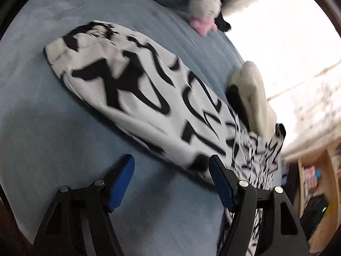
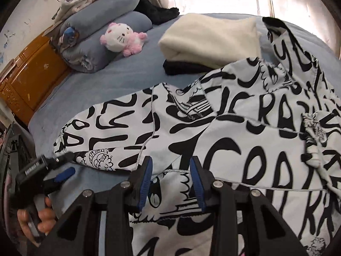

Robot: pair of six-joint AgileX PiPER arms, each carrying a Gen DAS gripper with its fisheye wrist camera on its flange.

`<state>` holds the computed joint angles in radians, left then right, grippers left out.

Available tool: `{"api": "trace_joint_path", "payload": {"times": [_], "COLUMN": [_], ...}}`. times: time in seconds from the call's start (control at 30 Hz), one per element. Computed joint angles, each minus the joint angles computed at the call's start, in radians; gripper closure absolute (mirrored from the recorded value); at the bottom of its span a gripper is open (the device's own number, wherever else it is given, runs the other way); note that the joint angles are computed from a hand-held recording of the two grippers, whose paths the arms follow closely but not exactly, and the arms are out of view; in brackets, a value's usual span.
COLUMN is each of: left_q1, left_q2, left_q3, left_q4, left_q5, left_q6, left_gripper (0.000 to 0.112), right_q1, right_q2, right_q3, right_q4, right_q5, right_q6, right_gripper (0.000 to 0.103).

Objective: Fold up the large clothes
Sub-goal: 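Grasp the other sleeve cuff with the left tool and lift it, then fold the held sleeve across the jacket body with the left tool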

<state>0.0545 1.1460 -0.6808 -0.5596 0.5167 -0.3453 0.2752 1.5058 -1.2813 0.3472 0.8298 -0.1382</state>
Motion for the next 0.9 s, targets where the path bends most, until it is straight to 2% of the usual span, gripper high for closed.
{"api": "trace_joint_path", "payload": {"times": [0.1,0.13,0.2,0.27,0.3,0.37,0.47,0.53,0.6,0.7,0.83,0.9], "left_q1": [0.024,0.023,0.012,-0.014,-0.031,-0.105,-0.291,-0.410,-0.500,-0.656,-0.777,-0.812], "left_q2": [0.040,0.065,0.118,0.161,0.168,0.180,0.179,0.207,0.245,0.371,0.613,0.729], "left_q3": [-0.019,-0.036,-0.078,-0.131,-0.143,-0.206,-0.351,-0.475,-0.591,-0.829,-1.157,-1.298], "left_q4": [0.066,0.117,0.246,0.411,0.469,0.666,0.966,1.071,1.108,1.161,1.049,0.981], "left_q5": [-0.031,-0.040,-0.033,0.002,0.011,0.074,0.214,0.286,0.333,0.401,0.418,0.454], "left_q6": [-0.039,-0.085,-0.209,-0.355,-0.408,-0.593,-0.831,-0.889,-0.884,-0.842,-0.721,-0.659], "left_gripper": [0.044,0.049,0.067,0.101,0.103,0.107,0.108,0.108,0.108,0.108,0.108,0.108], "right_q1": [0.010,0.011,0.016,0.010,0.001,-0.022,-0.094,-0.149,-0.219,-0.362,-0.598,-0.686], "right_q2": [0.023,0.029,0.032,0.029,0.022,0.009,-0.029,-0.056,-0.087,-0.135,-0.176,-0.177], "right_q3": [-0.005,-0.005,0.001,0.012,0.021,0.034,0.062,0.079,0.094,0.114,0.128,0.131], "right_q4": [0.000,0.004,0.005,0.017,0.026,0.050,0.105,0.139,0.177,0.241,0.315,0.331], "right_q5": [-0.001,0.000,0.000,0.004,0.008,0.019,0.048,0.068,0.095,0.154,0.242,0.263], "right_q6": [0.017,0.018,0.021,0.008,-0.002,-0.025,-0.083,-0.124,-0.171,-0.257,-0.383,-0.427], "right_gripper": [0.067,0.067,0.067,0.067,0.067,0.067,0.067,0.067,0.067,0.067,0.067,0.067]}}
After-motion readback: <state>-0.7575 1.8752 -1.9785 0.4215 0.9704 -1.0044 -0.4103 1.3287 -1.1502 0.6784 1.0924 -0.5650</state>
